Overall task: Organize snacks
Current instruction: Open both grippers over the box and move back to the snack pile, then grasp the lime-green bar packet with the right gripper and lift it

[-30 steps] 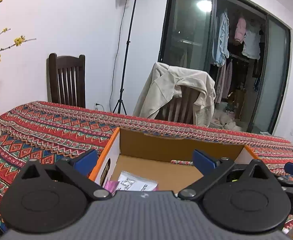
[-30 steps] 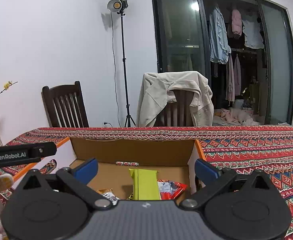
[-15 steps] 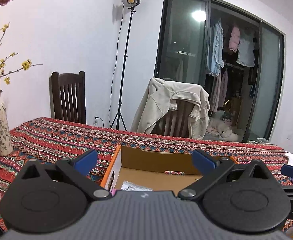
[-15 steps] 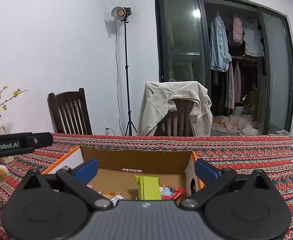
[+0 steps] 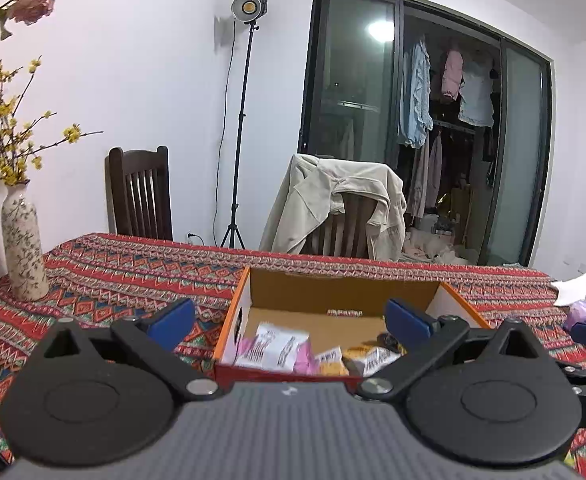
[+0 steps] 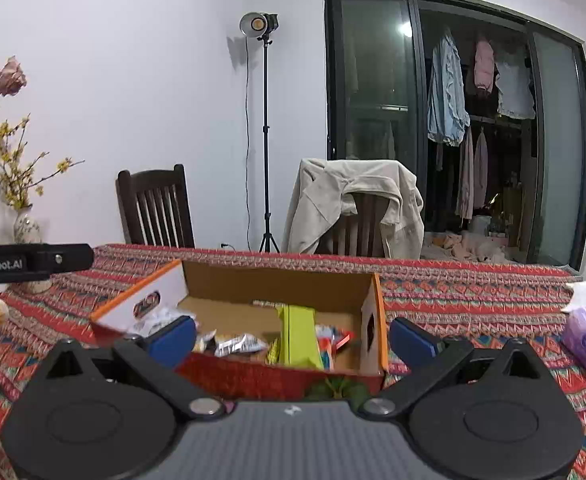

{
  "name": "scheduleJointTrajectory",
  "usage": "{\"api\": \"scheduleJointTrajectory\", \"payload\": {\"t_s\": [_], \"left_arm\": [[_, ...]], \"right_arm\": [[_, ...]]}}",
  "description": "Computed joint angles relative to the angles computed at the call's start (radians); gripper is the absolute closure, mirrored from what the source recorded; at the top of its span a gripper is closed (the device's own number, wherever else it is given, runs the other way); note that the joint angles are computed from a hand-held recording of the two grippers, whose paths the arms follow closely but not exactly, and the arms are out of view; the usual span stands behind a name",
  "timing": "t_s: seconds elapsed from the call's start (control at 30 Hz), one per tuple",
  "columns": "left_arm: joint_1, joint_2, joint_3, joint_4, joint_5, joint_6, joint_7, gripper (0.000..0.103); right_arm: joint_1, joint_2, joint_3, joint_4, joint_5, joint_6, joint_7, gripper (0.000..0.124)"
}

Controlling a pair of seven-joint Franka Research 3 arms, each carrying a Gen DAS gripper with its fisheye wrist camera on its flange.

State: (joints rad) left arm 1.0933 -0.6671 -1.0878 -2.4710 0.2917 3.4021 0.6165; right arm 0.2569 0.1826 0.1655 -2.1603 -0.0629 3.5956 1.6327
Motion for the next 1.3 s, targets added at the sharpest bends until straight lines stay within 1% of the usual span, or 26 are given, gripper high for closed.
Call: {"api": "scheduleJointTrajectory", "payload": {"t_s": [0.13, 0.27, 0.33, 0.5, 0.57, 0.7, 0.8, 0.9, 0.97, 1.07, 1.13, 1.2, 1.23, 1.27, 1.3], "left_arm": [[-0.066, -0.005, 0.046, -0.056, 0.005, 0.002, 0.012, 0.0], [-0.109, -0.014, 0.062, -0.106, -0.001, 0.002, 0.023, 0.0], [-0.13, -0.007, 0.07, -0.129, -0.002, 0.003, 0.03, 0.0], [-0.16, 0.0, 0.077, -0.187, -0.021, 0.019, 0.045, 0.0], [-0.162, -0.006, 0.07, -0.205, -0.034, 0.018, 0.049, 0.0], [-0.168, -0.009, 0.065, -0.236, -0.047, 0.022, 0.054, 0.0], [-0.159, -0.003, 0.056, -0.244, -0.059, 0.022, 0.055, 0.0], [-0.152, 0.01, 0.051, -0.243, -0.064, 0.025, 0.055, 0.0], [-0.147, 0.014, 0.044, -0.241, -0.067, 0.023, 0.058, 0.0], [-0.148, 0.028, 0.048, -0.241, -0.07, 0.028, 0.061, 0.0], [-0.147, 0.029, 0.045, -0.24, -0.076, 0.027, 0.063, 0.0], [-0.149, 0.032, 0.045, -0.24, -0.078, 0.023, 0.064, 0.0], [-0.149, 0.03, 0.043, -0.239, -0.08, 0.02, 0.064, 0.0], [-0.145, 0.026, 0.039, -0.238, -0.082, 0.016, 0.061, 0.0], [-0.144, 0.026, 0.038, -0.237, -0.081, 0.015, 0.059, 0.0]], "right_arm": [[-0.02, -0.04, 0.005, -0.071, -0.049, 0.01, 0.044, 0.021], [-0.016, -0.067, -0.009, -0.13, -0.069, 0.017, 0.074, 0.021], [-0.004, -0.078, -0.019, -0.157, -0.053, 0.02, 0.066, 0.021], [0.004, -0.094, -0.034, -0.196, -0.057, 0.0, 0.066, 0.021], [-0.004, -0.097, -0.036, -0.208, -0.084, -0.006, 0.083, 0.021], [-0.006, -0.101, -0.042, -0.228, -0.09, -0.002, 0.094, 0.021], [0.017, -0.105, -0.051, -0.239, -0.014, -0.009, 0.032, 0.021], [0.014, -0.101, -0.052, -0.232, -0.005, -0.025, 0.028, 0.021], [0.044, -0.098, -0.063, -0.223, 0.092, -0.04, -0.058, 0.021], [0.086, -0.088, -0.081, -0.201, 0.248, -0.054, -0.197, 0.021], [0.09, -0.077, -0.084, -0.18, 0.291, -0.07, -0.244, 0.023], [0.092, -0.063, -0.089, -0.15, 0.327, -0.104, -0.284, 0.028], [0.124, -0.053, -0.116, -0.121, 0.38, -0.144, -0.33, 0.033], [0.19, -0.04, -0.171, -0.087, 0.479, -0.188, -0.409, 0.034], [0.245, -0.029, -0.223, -0.061, 0.538, -0.221, -0.453, 0.035]]}}
